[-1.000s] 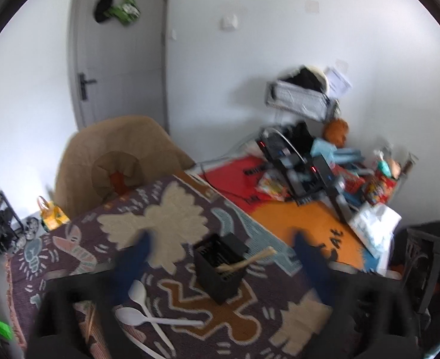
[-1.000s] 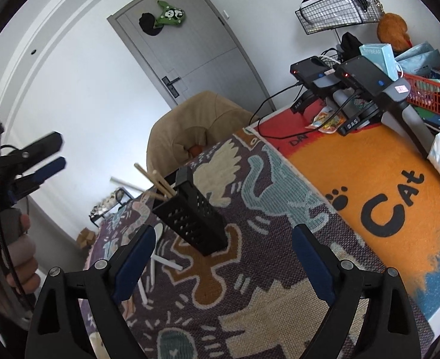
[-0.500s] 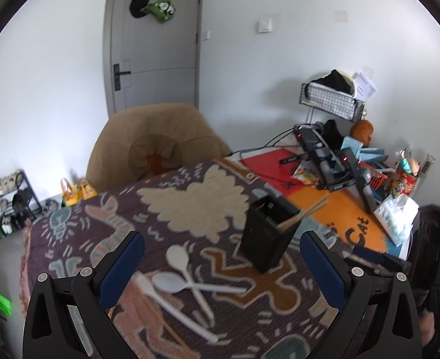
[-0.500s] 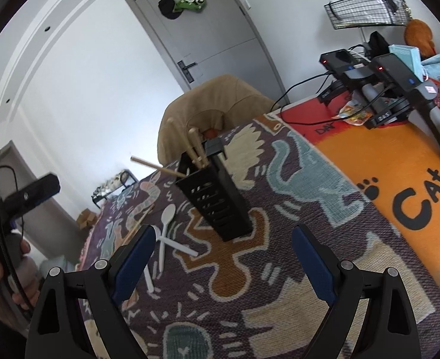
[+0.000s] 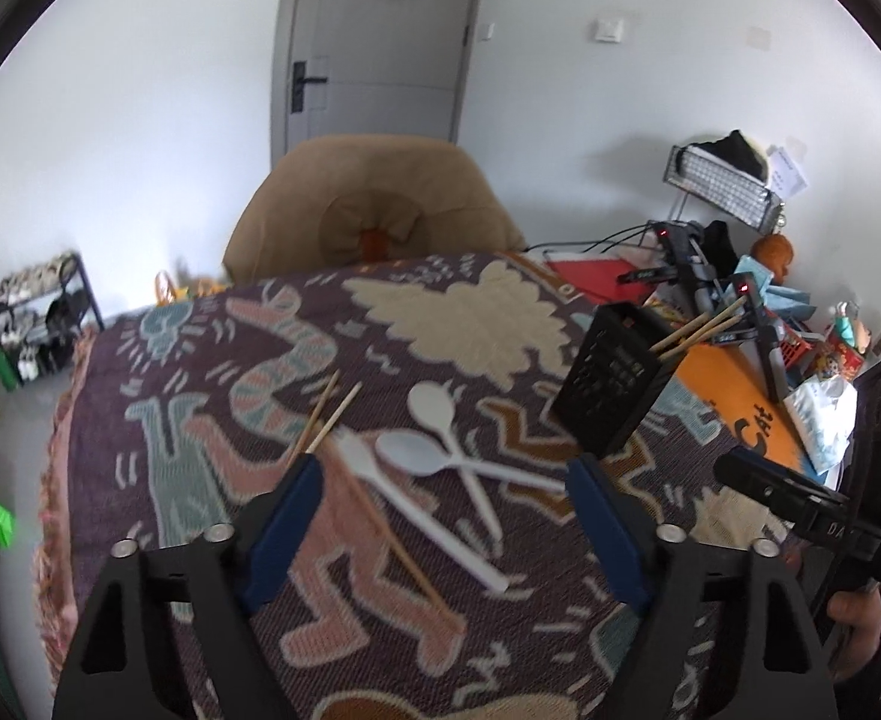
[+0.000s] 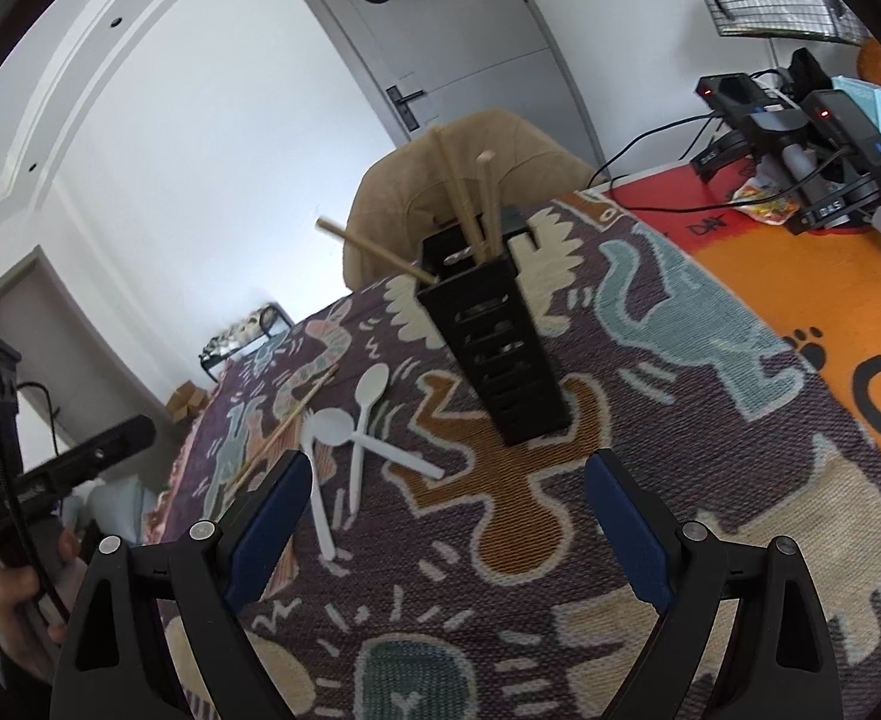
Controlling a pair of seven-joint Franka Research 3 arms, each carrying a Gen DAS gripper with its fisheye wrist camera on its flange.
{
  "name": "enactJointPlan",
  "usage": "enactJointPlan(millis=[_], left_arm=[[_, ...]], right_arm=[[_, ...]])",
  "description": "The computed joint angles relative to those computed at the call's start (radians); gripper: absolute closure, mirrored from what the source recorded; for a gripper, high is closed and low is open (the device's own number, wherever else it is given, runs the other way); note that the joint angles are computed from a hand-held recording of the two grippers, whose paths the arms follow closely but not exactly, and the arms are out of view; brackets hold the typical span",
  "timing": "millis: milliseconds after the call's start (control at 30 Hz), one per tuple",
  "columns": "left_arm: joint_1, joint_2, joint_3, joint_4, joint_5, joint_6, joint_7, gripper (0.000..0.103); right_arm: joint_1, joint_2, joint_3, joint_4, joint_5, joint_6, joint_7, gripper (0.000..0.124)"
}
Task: Organize utensils
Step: 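Move the left gripper toward the remaining chopsticks beside the spoons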
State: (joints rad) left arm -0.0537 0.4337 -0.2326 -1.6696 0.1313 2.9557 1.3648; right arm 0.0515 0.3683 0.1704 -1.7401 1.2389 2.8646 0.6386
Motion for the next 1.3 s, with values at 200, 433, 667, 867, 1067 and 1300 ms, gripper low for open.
enactJointPlan(millis=[200,433,667,867,1067,1300], left_arm=[[0.026,-0.015,-0.012,-0.067,-0.027,-0.003,0.008,0.044],[-0.004,-0.009,0.014,-0.105,-0.001,-0.024,-0.020,0.060],[-0.018,0.022,0.012,-0.106,0.015,-0.054,-0.023,0.069],[-0.043,0.051,0.019,-0.080,0.041,-0.086,-0.025,0.073],[-0.113,0.084,0.085,-0.036,0.116,-0.143,-0.102,0.073],[-0.079,0.078,0.064,-0.040,0.132,-0.155,-0.124,0.098]], right_arm=[[0.019,0.020,-0.007,0.007,-0.085,-0.025,0.054,0.031],[0.023,0.029,-0.007,-0.006,-0.166,-0.038,0.105,0.032],[0.014,0.028,-0.005,-0.027,-0.210,-0.038,0.134,0.032],[0.012,0.020,-0.008,-0.049,-0.237,-0.031,0.150,0.032],[0.004,0.018,-0.010,-0.057,-0.251,-0.033,0.166,0.032],[0.007,0.032,0.001,-0.032,-0.259,-0.050,0.160,0.032]])
